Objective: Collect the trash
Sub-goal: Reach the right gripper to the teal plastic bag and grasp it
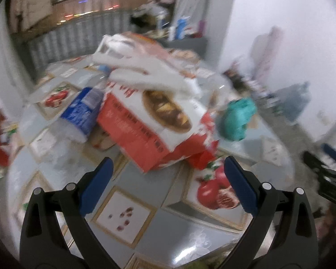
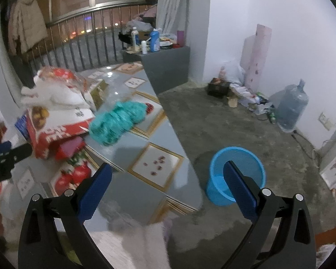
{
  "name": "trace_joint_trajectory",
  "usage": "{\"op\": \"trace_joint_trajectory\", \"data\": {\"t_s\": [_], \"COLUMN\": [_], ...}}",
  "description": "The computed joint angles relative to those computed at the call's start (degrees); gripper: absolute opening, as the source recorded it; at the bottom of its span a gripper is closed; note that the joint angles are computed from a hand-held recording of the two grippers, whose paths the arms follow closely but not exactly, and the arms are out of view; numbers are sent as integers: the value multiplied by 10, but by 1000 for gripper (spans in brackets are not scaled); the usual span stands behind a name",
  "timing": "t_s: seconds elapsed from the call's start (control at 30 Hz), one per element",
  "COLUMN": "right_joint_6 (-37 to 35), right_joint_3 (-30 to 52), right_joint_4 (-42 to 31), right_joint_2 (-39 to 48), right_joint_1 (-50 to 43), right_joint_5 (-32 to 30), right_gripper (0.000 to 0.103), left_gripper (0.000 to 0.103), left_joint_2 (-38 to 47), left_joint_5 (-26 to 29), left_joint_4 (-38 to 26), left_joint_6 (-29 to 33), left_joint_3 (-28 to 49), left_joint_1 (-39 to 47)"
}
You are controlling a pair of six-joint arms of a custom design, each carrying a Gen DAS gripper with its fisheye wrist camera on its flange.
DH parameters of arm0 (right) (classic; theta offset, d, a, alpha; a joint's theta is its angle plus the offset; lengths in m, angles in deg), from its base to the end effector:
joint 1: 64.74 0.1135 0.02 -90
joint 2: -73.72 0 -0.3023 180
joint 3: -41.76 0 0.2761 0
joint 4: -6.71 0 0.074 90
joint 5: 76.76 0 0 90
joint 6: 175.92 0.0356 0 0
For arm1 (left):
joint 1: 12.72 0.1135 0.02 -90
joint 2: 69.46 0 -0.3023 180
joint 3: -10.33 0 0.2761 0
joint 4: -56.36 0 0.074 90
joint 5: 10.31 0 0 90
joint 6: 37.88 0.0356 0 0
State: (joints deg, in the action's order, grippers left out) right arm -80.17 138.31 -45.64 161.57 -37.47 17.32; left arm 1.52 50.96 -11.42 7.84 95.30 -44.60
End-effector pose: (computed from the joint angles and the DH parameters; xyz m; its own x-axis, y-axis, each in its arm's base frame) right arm 0.3219 0.1631 0.3818 -0.6517 -0.2235 -0.7248 -0.3477 0.9373 0.0236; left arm 0.2226 -0.1183 0.3811 -0.6455 -0.3195 -0.6937 -0.3194 0.9380 -0.1348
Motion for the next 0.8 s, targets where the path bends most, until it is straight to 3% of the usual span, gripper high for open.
{"op": "trace_joint_trajectory", "data": {"t_s": [0.07, 0.17, 0.47, 0.8], "right_joint_6": [9, 19, 53, 110], "right_joint_3": [10, 36, 111, 195], "right_joint_4": [3, -4, -24, -45], "right_joint_2": [10, 34, 108, 193], "right_joint_1": [2, 4, 6, 0], "right_joint_5": [-14, -31, -108, -194], "right_gripper": [97, 97, 97, 97], "left_gripper": [95, 95, 95, 94], "left_joint_2": [-47, -89, -131, -113], "left_joint_5": [33, 70, 156, 238], "left_joint_4": [73, 125, 163, 201], "left_joint_6": [28, 41, 105, 187], "left_joint_3": [-47, -82, -106, -97], "left_joint_1": [20, 52, 173, 285]}}
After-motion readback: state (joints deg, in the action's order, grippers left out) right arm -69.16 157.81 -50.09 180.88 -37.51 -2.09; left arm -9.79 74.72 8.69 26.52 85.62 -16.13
